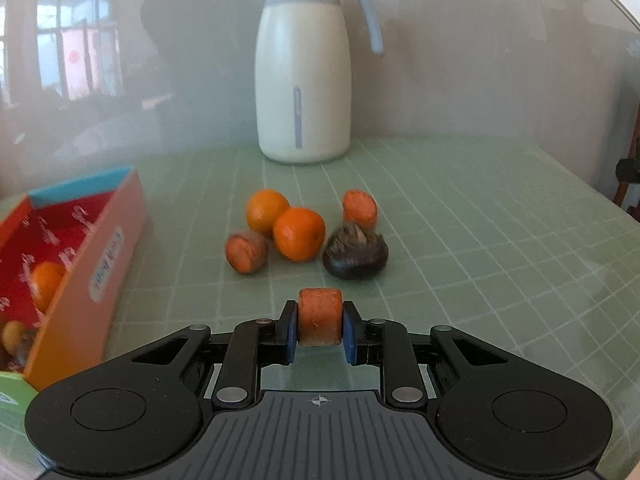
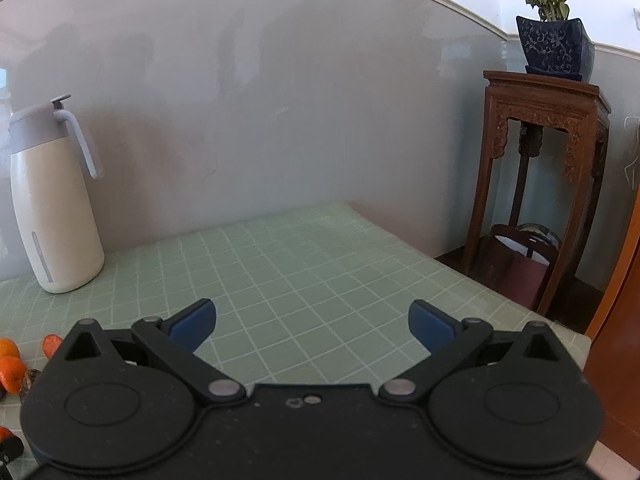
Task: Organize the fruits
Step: 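Carry the carrot slice into the red box and open the left gripper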
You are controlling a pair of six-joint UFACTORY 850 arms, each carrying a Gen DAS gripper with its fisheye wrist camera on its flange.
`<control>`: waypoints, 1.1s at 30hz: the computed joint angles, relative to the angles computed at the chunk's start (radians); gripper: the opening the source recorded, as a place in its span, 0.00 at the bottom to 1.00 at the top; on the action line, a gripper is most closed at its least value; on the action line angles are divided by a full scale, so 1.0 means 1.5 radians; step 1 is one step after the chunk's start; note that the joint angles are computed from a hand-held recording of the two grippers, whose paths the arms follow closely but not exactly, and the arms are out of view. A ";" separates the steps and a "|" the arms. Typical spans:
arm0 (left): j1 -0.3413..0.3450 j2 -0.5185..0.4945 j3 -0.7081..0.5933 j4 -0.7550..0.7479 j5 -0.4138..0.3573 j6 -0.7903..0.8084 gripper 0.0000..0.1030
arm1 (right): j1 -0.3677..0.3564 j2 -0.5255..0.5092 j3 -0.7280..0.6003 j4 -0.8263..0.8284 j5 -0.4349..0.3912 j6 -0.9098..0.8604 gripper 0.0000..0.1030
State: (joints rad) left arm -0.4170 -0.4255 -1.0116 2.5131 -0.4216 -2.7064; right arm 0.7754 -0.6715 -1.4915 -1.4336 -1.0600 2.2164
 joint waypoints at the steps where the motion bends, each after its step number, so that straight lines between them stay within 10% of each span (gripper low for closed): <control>1: -0.001 0.002 0.003 -0.004 -0.009 0.004 0.22 | 0.000 0.001 0.002 -0.004 0.005 0.002 1.00; 17: 0.045 0.070 0.078 -0.151 -0.201 0.083 0.22 | 0.011 -0.033 -0.050 -0.015 0.040 -0.043 1.00; 33: 0.160 0.050 0.045 -0.257 -0.089 0.134 0.22 | 0.034 -0.122 -0.195 -0.004 0.090 -0.146 1.00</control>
State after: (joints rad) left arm -0.1763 -0.3508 -0.9440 2.1270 -0.5550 -2.5060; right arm 0.8271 -0.8540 -1.7833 -1.4391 -0.9253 1.9968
